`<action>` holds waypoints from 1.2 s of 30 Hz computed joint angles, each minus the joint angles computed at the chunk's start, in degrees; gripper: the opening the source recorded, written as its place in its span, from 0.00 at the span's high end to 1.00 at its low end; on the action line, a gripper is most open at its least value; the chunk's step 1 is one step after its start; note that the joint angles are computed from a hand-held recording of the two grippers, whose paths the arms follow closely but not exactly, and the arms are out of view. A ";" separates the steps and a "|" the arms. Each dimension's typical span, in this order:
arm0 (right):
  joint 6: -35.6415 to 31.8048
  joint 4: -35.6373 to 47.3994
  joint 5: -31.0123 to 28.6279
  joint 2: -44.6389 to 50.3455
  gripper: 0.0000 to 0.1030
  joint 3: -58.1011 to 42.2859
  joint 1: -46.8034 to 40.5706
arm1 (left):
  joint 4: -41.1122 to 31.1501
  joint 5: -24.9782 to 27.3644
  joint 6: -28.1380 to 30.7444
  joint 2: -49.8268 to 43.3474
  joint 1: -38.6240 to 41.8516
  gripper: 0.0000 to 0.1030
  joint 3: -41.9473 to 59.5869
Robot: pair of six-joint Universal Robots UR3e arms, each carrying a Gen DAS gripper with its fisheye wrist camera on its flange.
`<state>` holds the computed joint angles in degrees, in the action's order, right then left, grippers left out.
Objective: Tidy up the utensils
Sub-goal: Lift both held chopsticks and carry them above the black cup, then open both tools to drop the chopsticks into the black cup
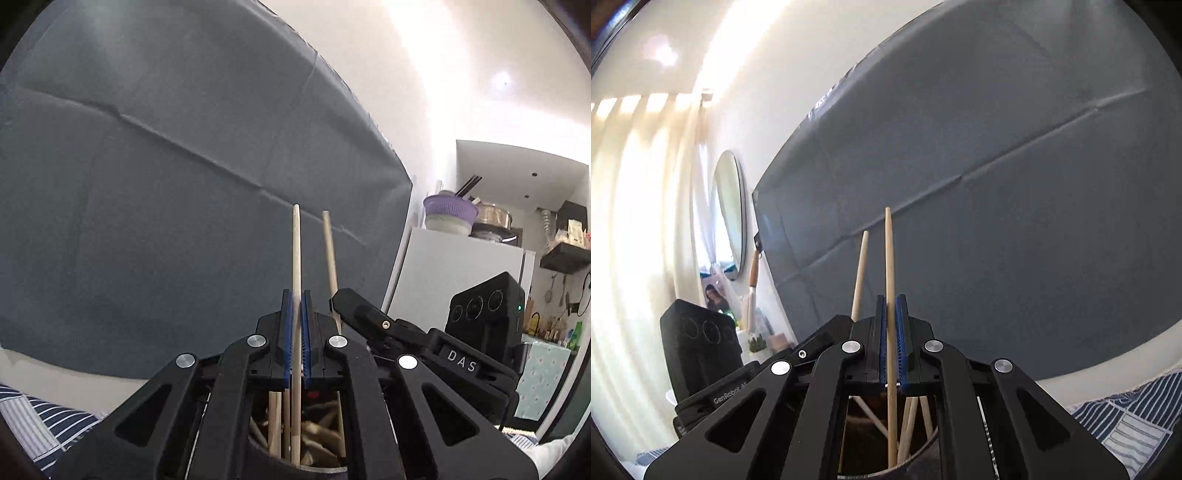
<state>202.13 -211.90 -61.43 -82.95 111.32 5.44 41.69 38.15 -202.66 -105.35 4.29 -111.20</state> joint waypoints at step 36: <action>-8.09 31.05 -26.04 -23.01 0.15 10.77 14.49 | -65.58 9.40 30.16 49.83 10.61 0.06 -24.28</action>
